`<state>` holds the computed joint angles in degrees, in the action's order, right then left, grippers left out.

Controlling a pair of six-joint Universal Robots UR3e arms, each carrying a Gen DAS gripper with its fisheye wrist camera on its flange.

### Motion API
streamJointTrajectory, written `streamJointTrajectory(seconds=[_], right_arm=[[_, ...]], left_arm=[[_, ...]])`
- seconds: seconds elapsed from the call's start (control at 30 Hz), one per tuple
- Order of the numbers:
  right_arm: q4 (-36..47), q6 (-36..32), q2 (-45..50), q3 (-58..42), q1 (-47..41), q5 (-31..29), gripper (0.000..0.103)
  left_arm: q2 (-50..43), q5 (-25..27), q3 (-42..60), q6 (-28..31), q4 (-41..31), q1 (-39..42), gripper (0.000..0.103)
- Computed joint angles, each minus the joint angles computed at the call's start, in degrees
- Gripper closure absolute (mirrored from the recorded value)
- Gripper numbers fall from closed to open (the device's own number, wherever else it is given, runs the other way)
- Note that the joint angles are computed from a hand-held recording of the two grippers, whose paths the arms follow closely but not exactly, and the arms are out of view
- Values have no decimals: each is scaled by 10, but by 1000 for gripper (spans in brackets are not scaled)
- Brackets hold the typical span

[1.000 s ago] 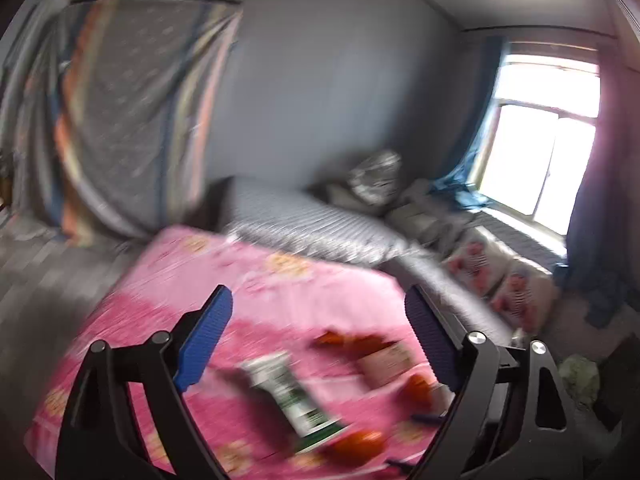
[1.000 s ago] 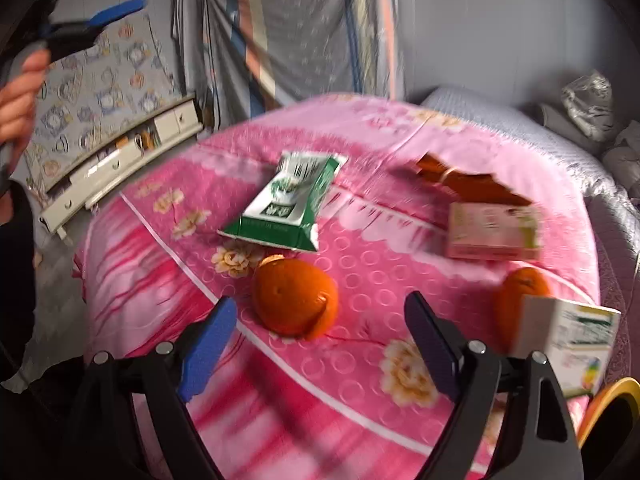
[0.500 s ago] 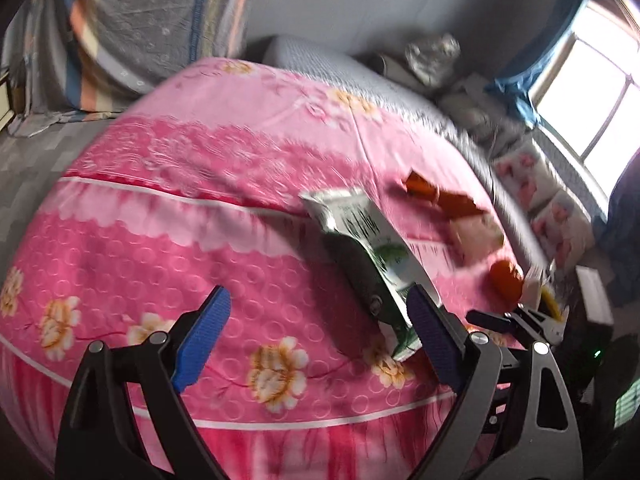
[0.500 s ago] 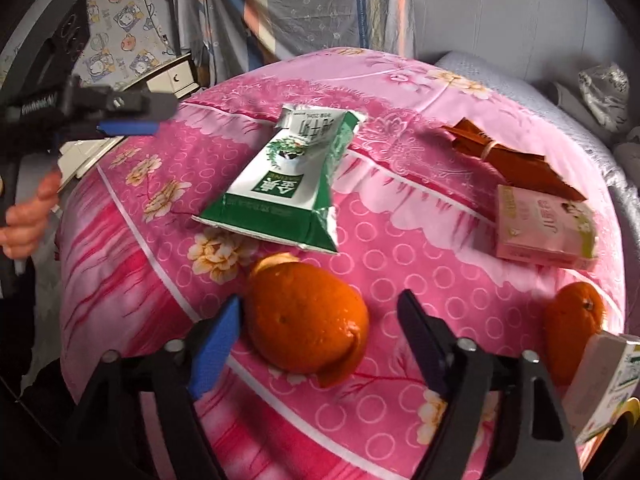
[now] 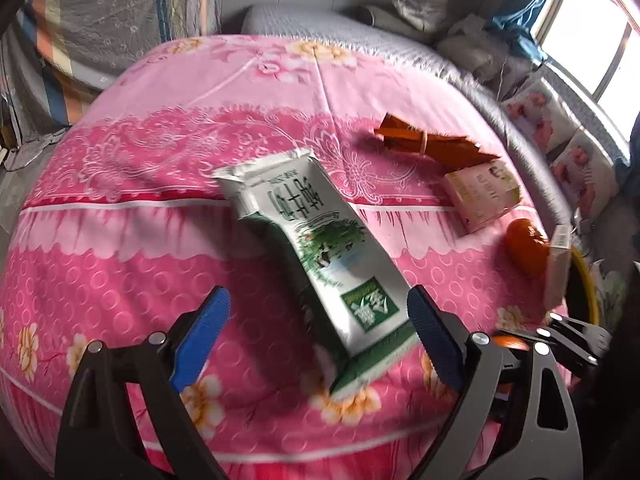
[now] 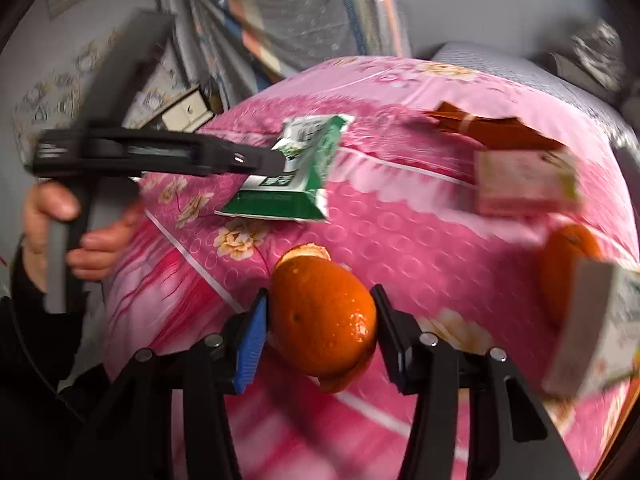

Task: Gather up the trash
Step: 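Grasp white-green milk carton with left tool while right grasps an orange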

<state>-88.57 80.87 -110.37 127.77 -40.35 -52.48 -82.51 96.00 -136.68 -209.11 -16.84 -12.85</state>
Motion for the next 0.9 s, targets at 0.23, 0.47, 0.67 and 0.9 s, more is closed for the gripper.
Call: streamJointTrajectory(seconds=[0.23, 0.47, 0.67, 0.9], right_arm=[[197, -140, -9, -63, -132, -17, 55], [256, -183, 22, -99, -186, -30, 55], [272, -184, 31, -104, -197, -34, 55], [327, -224, 18, -122, -236, -44, 55]], left_arm=[[-88, -6, 71, -20, -14, 11, 17], [-101, 36, 142, -43, -85, -25, 17], [-147, 57, 183, -60, -134, -15, 17], [-151, 58, 179, -66, -125, -18, 46]])
